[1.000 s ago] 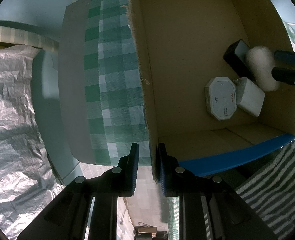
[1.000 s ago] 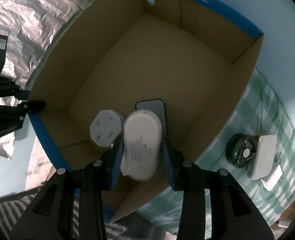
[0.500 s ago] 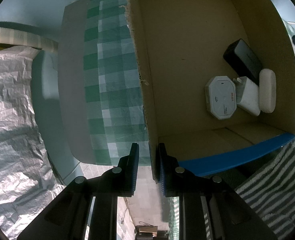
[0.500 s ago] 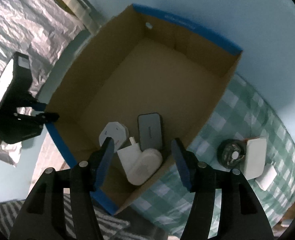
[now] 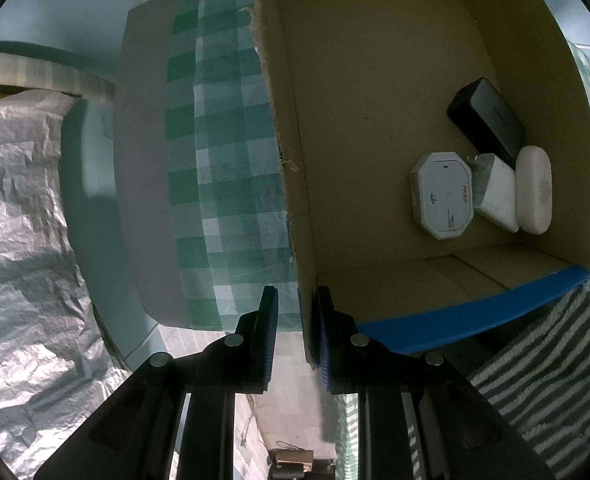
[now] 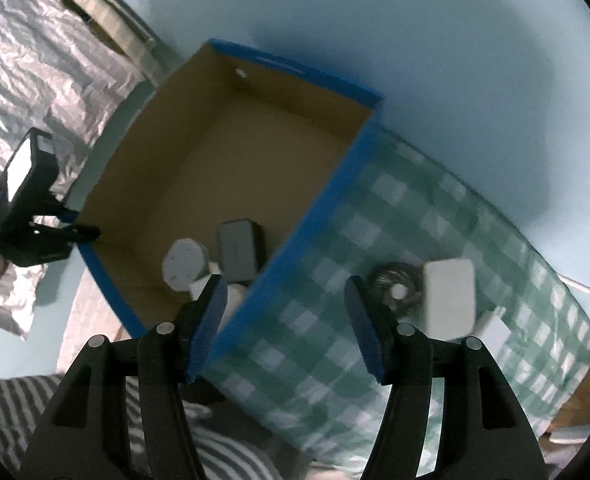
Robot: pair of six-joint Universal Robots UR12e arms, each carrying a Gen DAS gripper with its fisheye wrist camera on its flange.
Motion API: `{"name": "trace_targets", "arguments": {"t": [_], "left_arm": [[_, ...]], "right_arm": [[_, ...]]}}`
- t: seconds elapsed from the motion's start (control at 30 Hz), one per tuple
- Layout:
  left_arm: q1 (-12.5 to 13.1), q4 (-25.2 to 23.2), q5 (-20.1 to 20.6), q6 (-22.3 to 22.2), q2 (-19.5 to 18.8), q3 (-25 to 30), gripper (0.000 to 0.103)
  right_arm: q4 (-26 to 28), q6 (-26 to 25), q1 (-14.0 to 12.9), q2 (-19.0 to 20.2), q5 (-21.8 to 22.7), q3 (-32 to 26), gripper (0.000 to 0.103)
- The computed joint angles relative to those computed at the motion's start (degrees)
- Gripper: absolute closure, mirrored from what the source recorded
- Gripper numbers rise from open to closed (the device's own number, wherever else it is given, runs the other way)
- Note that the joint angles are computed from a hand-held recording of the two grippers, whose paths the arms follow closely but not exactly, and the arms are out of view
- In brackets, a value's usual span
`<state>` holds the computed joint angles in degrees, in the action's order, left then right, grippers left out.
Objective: Organize rigid objects
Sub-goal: 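Reach the right gripper to the white rectangular box and grasp it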
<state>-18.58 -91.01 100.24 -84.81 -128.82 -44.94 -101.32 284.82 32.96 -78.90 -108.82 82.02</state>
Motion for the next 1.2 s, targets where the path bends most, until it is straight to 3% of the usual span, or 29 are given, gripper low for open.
{"name": "trace_targets", "arguments": {"t": [0.23, 0.47, 0.83, 0.87, 1.2], "left_arm": [[-0.11, 0.53, 0.52, 0.03, 0.11, -0.40, 0.084], [-0.23, 0.37, 1.11, -0.60, -0.14, -0.09, 0.084], [-0.31, 0.84, 1.75, -2.42, -0.33, -0.02, 0.084], [-0.33, 0.84, 1.79, -2.65, -0.37, 0.04, 0.084], [-0.37, 0.87, 1.93, -3.82, -0.10, -0.36, 0.084]], "right_arm": [[1.56, 3.52, 0.43, -3.44, 3.07, 5.05, 0.040], [-0.68, 6.11, 0.37, -6.83, 8.27, 12.15, 0.040], [-5.71, 2.44, -0.28, -8.42, 14.27, 18.48, 0.040], [-5.88, 1.97, -0.42, -8.41, 14.80, 18.71, 0.037], [-3.45, -1.36, -1.49, -8.22, 17.00, 18.05, 0.037]]}}
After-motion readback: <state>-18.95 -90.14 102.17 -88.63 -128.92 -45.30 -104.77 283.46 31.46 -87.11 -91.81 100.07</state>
